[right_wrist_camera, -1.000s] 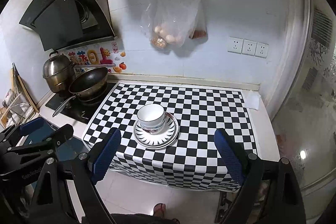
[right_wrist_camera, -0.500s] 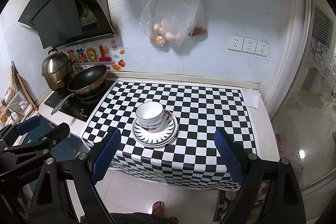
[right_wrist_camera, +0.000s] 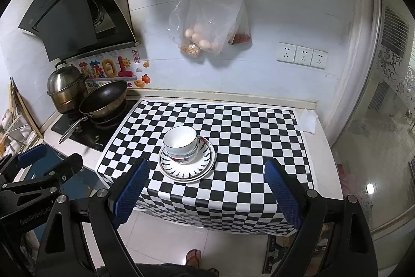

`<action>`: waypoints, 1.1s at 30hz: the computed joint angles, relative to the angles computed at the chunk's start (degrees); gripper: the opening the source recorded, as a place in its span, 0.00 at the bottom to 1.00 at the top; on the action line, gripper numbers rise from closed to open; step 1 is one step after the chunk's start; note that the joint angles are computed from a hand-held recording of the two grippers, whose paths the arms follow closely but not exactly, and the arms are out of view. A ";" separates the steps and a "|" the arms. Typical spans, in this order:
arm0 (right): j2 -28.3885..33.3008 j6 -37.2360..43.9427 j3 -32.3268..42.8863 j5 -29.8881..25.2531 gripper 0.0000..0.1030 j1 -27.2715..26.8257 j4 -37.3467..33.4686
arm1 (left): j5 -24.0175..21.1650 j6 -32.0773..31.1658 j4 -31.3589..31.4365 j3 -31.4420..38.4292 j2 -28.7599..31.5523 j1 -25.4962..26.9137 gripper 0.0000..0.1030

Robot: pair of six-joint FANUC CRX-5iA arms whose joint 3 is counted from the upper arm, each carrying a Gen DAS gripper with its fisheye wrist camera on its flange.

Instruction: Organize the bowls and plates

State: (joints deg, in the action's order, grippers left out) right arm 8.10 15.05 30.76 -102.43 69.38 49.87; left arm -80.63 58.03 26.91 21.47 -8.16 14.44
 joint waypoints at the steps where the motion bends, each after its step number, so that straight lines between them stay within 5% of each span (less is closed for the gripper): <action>1: -0.04 -0.02 -0.04 0.05 0.90 -0.03 0.02 | -0.06 -0.12 0.03 0.17 0.18 0.01 0.85; 33: -0.46 -0.42 -0.77 -0.12 0.90 0.02 -1.19 | -1.04 -0.64 0.27 1.55 1.58 0.46 0.85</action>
State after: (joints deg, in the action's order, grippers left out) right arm 7.64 14.62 30.00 -102.55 69.40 48.67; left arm -81.66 57.39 27.18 23.02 -6.57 14.90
